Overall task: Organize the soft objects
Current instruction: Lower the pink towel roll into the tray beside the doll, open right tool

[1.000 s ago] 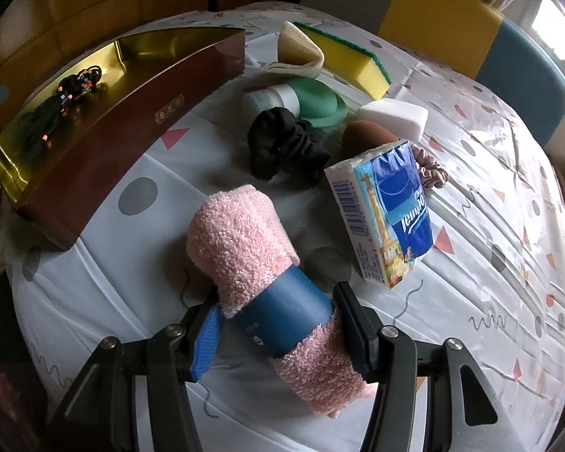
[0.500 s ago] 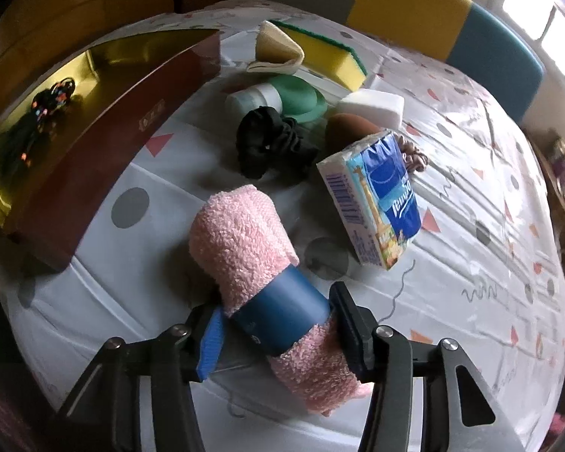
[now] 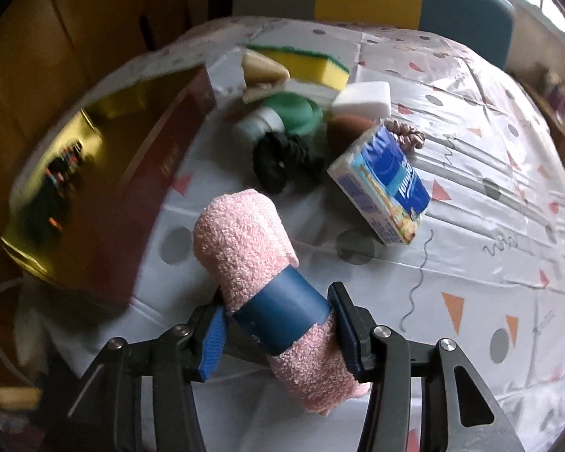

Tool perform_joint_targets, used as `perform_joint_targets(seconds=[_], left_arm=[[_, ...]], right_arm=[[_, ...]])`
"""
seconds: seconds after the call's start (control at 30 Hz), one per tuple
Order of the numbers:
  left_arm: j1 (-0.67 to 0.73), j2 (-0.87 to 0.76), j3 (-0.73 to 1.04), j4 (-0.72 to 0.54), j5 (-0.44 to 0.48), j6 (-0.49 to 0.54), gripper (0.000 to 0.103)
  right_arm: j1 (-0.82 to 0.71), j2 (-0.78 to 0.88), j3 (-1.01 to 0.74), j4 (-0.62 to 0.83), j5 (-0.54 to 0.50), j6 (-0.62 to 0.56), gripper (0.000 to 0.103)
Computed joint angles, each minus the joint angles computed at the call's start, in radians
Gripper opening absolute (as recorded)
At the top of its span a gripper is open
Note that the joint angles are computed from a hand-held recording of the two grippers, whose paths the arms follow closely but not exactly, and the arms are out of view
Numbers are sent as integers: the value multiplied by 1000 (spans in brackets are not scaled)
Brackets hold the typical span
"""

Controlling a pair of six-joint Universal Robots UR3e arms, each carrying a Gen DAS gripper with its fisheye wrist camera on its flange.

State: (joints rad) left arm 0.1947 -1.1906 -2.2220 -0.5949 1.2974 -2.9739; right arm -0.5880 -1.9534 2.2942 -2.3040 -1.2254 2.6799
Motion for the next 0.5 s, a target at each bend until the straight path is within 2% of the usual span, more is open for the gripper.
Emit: perform_joint_targets(seconds=[0.17,0.23,0.37,0.5], left_arm=[[40,13,-6,-10,-25,3,30],[59,19,-8,-15,-33,2,31],[105,33,-13,-24,-42,6,33],[161,53,-22,-36,-54,15,34]], right_arm=[[-10,-45,-95,131,117,46,51],[34,-21,-155,153,159,88,51],[205,125,-298,121,183,202,51],[405,368,-493,56,158,353,52]])
